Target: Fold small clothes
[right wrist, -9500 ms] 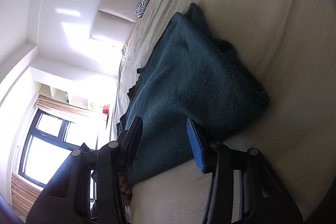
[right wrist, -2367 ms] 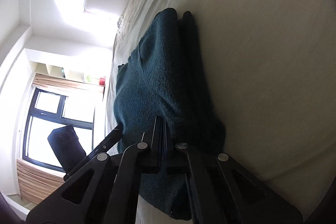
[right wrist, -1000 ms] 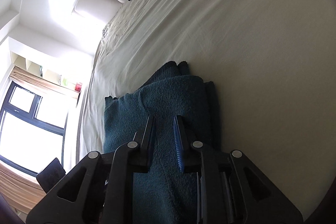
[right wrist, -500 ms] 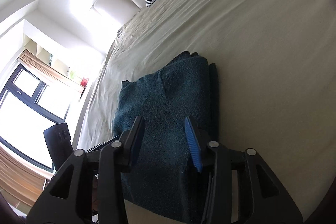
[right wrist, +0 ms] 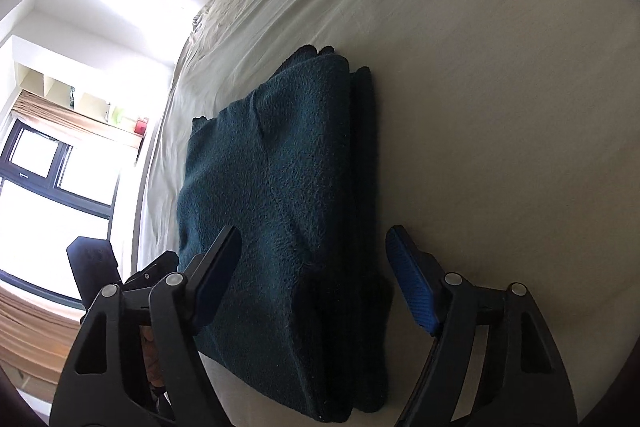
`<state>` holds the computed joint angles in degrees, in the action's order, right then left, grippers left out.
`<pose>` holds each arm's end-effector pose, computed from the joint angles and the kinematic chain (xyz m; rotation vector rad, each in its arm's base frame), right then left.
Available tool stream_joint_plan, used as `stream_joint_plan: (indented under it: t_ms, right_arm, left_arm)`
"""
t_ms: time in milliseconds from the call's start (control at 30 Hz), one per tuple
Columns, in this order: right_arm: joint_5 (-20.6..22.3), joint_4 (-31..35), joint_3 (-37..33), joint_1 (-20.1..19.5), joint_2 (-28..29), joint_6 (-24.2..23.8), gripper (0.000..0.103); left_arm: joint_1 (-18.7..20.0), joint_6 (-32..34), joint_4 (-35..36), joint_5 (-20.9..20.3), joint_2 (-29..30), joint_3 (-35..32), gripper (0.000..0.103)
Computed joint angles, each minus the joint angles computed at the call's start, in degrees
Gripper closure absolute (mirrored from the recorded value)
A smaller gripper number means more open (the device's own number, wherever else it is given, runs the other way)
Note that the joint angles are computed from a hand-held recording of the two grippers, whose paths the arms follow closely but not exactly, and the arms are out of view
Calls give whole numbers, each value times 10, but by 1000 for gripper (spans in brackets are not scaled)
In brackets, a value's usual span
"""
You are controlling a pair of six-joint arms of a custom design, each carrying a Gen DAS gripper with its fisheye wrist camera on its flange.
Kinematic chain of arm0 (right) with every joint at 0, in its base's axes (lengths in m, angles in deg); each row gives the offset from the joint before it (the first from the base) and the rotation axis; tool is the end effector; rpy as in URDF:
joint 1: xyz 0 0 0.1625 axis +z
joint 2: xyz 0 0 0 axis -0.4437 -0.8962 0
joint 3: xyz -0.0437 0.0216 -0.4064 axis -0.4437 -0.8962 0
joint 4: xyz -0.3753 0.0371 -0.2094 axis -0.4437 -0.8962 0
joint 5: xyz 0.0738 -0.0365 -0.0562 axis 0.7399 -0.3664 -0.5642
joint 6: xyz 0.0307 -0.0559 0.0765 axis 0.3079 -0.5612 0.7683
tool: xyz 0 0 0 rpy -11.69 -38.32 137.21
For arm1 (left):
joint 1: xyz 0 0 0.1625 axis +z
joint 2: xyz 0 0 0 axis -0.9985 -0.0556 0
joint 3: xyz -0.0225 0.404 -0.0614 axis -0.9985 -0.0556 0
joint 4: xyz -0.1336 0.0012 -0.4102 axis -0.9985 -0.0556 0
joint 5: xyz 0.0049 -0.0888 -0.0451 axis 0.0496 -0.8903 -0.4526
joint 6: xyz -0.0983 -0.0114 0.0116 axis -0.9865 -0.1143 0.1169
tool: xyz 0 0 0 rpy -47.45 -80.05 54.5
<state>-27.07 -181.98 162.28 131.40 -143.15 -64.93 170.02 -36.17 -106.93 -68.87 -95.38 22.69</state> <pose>0.2737 -0.5415 0.1382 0.0795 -3.0765 0.4873 0.0907 -0.5646 0.4152 0.0469 2.8608 -0.6978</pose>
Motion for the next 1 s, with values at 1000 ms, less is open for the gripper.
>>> stream_joint_plan:
  t_ms: [1000]
  right_arm:
    - [-44,33,8,190,10,30,81]
  left_arm:
    - [-70,7,148,91,-312,106,68]
